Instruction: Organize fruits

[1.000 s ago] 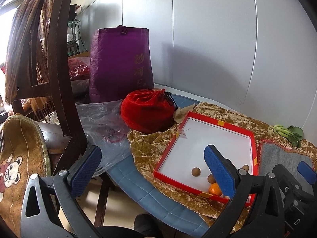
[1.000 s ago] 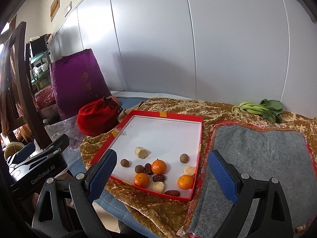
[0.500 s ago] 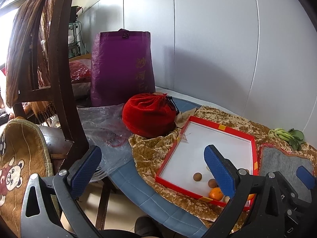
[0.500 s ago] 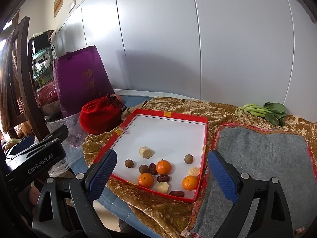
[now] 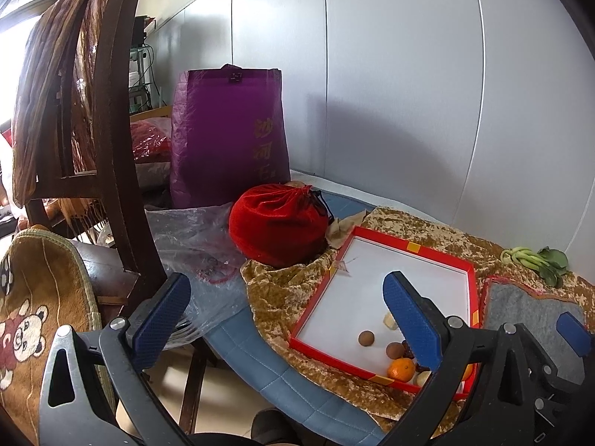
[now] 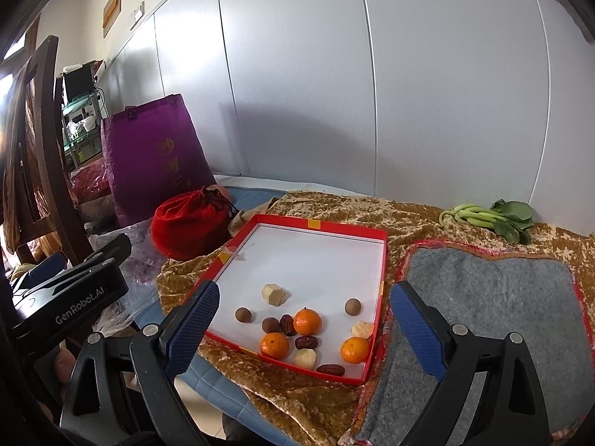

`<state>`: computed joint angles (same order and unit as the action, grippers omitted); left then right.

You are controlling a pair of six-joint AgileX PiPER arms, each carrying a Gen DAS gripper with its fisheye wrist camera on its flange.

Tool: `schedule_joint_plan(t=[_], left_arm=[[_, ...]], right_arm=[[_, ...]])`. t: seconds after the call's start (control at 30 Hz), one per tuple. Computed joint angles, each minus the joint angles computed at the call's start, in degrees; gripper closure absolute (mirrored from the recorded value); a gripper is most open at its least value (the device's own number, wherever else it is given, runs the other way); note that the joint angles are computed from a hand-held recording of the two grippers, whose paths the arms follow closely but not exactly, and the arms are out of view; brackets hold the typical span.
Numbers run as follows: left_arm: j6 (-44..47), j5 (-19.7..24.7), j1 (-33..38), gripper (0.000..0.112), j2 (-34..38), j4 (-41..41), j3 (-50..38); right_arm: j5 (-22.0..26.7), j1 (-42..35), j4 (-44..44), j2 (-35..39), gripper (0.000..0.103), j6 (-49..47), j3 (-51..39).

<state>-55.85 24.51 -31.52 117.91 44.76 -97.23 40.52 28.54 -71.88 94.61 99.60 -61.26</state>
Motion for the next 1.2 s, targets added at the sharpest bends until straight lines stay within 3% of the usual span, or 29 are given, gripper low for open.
schedule_joint_plan(t=[1.2], left_arm=[[0.66,-0.14,-1.38,0.009,0.21,0.52,-0.09]], right_arm=[[2.15,0.79,-1.77,-1.73,0.009,2.52,2.30]])
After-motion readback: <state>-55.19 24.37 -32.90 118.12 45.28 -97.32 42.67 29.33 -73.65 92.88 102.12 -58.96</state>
